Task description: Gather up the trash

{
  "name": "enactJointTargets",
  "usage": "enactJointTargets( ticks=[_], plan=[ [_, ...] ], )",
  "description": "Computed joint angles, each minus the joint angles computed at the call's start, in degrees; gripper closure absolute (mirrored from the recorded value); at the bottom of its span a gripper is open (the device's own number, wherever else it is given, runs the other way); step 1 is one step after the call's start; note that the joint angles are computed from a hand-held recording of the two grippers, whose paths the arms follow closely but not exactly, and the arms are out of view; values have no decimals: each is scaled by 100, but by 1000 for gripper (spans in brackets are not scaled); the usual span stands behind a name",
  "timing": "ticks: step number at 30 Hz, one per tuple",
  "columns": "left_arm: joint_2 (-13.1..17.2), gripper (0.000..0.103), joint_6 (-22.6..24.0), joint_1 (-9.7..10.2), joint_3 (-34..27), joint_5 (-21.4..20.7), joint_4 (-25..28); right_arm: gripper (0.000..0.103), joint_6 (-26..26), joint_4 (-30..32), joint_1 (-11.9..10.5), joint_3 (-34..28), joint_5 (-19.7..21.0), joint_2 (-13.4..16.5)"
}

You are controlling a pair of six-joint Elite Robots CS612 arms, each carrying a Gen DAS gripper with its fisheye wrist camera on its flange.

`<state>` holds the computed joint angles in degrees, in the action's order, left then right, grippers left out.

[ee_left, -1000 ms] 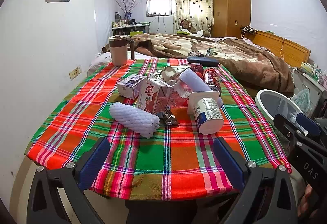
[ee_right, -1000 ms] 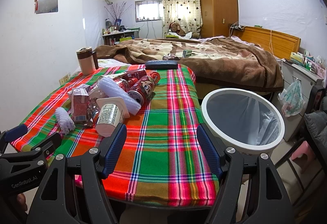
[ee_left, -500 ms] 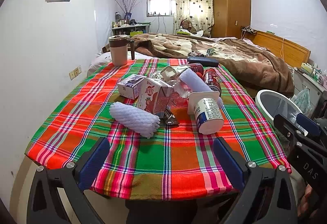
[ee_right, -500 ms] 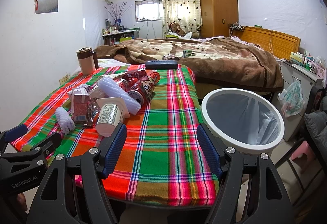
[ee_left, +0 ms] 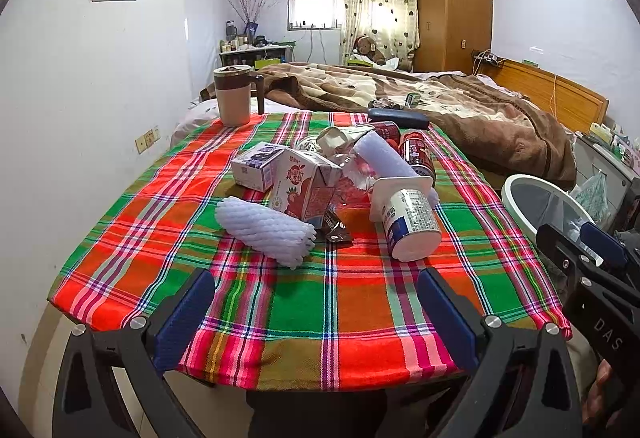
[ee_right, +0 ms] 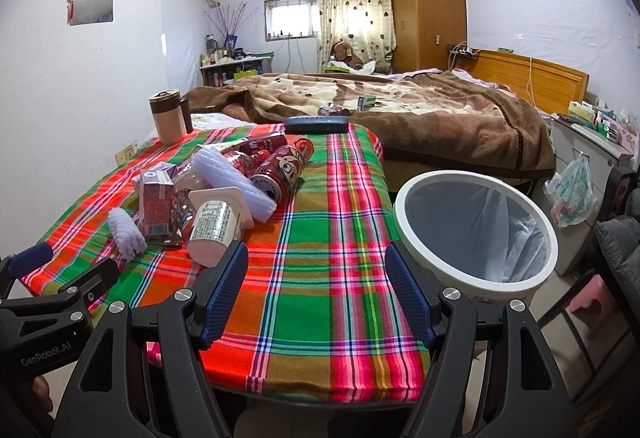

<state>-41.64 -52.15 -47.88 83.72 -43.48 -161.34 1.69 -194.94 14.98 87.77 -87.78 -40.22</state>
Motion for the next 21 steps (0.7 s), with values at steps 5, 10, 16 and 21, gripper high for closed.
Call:
enactJointTargets(
  ticks=[5,10,16,21],
  plan=[
    [-35,1,-30,94,124,-219,-71,31,30,227,-6,-87,120,38],
    [-71,1,-75,245,298,-539,-352,31,123,717,-17,-358,585,149],
    [-120,2,-115,440,429,-844,-509,31,45,1162,37,-695,1035,279],
    [-133,2,-264,585,474,-1135,-690,31,-55,1569,119,-1003,1141,391]
  ],
)
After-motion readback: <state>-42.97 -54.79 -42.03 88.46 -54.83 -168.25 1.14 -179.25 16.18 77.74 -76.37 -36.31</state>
